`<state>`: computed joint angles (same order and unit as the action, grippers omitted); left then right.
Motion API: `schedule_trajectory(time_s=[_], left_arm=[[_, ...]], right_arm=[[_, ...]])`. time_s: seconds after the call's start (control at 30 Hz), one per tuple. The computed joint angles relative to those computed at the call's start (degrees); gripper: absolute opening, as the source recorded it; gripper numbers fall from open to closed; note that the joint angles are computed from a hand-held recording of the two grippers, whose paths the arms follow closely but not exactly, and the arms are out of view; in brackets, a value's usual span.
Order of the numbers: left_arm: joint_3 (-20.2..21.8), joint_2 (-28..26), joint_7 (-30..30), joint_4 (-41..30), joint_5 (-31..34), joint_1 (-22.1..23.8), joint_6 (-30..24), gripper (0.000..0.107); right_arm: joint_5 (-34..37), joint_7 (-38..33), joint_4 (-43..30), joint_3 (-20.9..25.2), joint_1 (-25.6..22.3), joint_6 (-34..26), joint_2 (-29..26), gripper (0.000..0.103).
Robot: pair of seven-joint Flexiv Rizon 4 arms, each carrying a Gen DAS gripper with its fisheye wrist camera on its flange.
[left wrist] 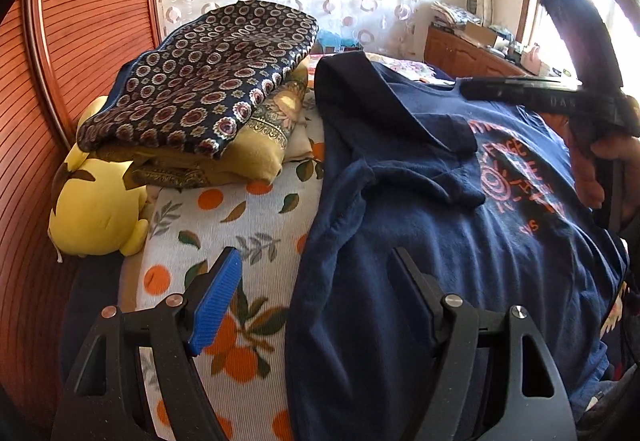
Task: Fold small clothes
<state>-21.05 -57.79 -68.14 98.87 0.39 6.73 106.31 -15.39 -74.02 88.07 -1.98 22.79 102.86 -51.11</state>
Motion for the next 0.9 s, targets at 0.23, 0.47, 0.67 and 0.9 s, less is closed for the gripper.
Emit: schedule_trajectory(time_s=[0.23, 0.47, 0.67, 0.9], left_arm=[[-3.00, -1.76, 3.46, -2.80, 0.76, 1.70, -3.62, 0.042], [-0.15, -2.53, 5.86, -5.91, -2.98, -1.42, -6.52, 0.023], [-4.59, -2.41, 7.67, -3.42, -2.29, 2.64, -4.32, 0.006], [-9.05, -1.54, 5.70, 0.35, 1.82, 8.42, -0.60, 0.006]], right_arm=[[-4.51, -2.93, -3.51, 1.53, 0.08, -6.82, -3.22, 0.049], [-4.56, -4.75, -8.91, -1.96, 3.15, -15.36, -5.66, 0.045], [-5.43, -3.56, -9.09, 1.71, 0.18, -16.32, -3.70, 0.002], [-2.78, -4.48, -1.11, 7.26, -4.22, -14.62, 4.92, 0.001]])
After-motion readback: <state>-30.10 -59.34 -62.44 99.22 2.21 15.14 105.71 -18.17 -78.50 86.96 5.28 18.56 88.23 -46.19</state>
